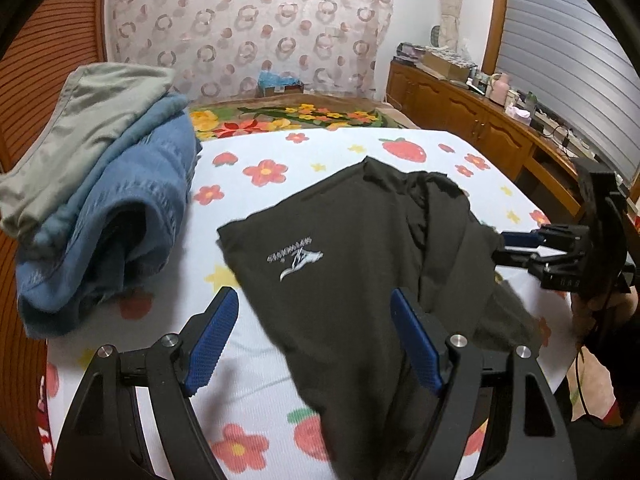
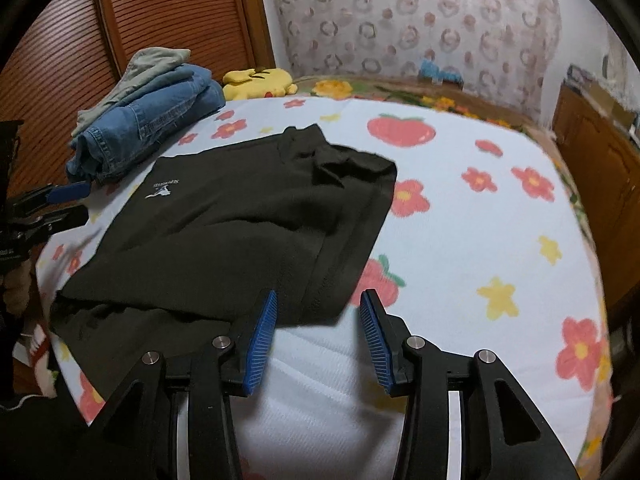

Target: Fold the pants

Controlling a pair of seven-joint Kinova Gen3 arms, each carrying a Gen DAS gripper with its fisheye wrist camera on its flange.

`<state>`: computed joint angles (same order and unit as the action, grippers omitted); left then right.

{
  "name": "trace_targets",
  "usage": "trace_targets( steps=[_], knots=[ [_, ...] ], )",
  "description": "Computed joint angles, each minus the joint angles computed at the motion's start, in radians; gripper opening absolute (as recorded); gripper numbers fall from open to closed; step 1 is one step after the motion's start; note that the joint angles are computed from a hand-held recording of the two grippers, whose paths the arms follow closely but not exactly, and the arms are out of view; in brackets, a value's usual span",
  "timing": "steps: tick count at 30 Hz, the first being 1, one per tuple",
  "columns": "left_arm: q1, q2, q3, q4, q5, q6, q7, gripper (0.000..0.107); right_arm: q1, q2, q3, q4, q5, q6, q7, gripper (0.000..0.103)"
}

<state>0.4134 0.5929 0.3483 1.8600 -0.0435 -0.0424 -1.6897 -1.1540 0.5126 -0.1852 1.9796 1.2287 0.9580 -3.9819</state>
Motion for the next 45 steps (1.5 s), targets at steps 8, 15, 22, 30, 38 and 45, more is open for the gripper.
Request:
trace_targets(
  steps=[8,15,22,30,38,45],
  knots=[
    [-0.011,0.019,0.020,-0.063,-0.003,0.045,-0.024,0.079,0.050,-0.043,-0.009,0.011,0.053,-0.054,0.058,0.008],
    [-0.027,0.008,0.014,-0.062,0.014,0.041,-0.027,0.079,0.082,-0.057,0.006,-0.075,0.107,-0.028,0.238,0.005],
    [-0.097,-0.010,0.049,-0.018,0.012,-0.004,-0.009,0.079,0.147,-0.009,0.035,-0.207,0.154,-0.127,0.442,0.005],
    [-0.143,-0.038,0.054,0.013,-0.017,-0.040,0.027,0.079,0.214,0.070,0.109,-0.338,0.154,-0.339,0.618,0.005],
    [-0.113,-0.004,0.059,-0.049,-0.040,0.004,0.022,0.079,0.194,0.076,0.189,-0.329,0.103,-0.367,0.593,0.025],
    [0.029,0.041,-0.067,-0.162,0.009,0.073,0.026,0.079,0.186,0.063,0.187,-0.279,0.081,-0.296,0.516,0.030]
  ],
)
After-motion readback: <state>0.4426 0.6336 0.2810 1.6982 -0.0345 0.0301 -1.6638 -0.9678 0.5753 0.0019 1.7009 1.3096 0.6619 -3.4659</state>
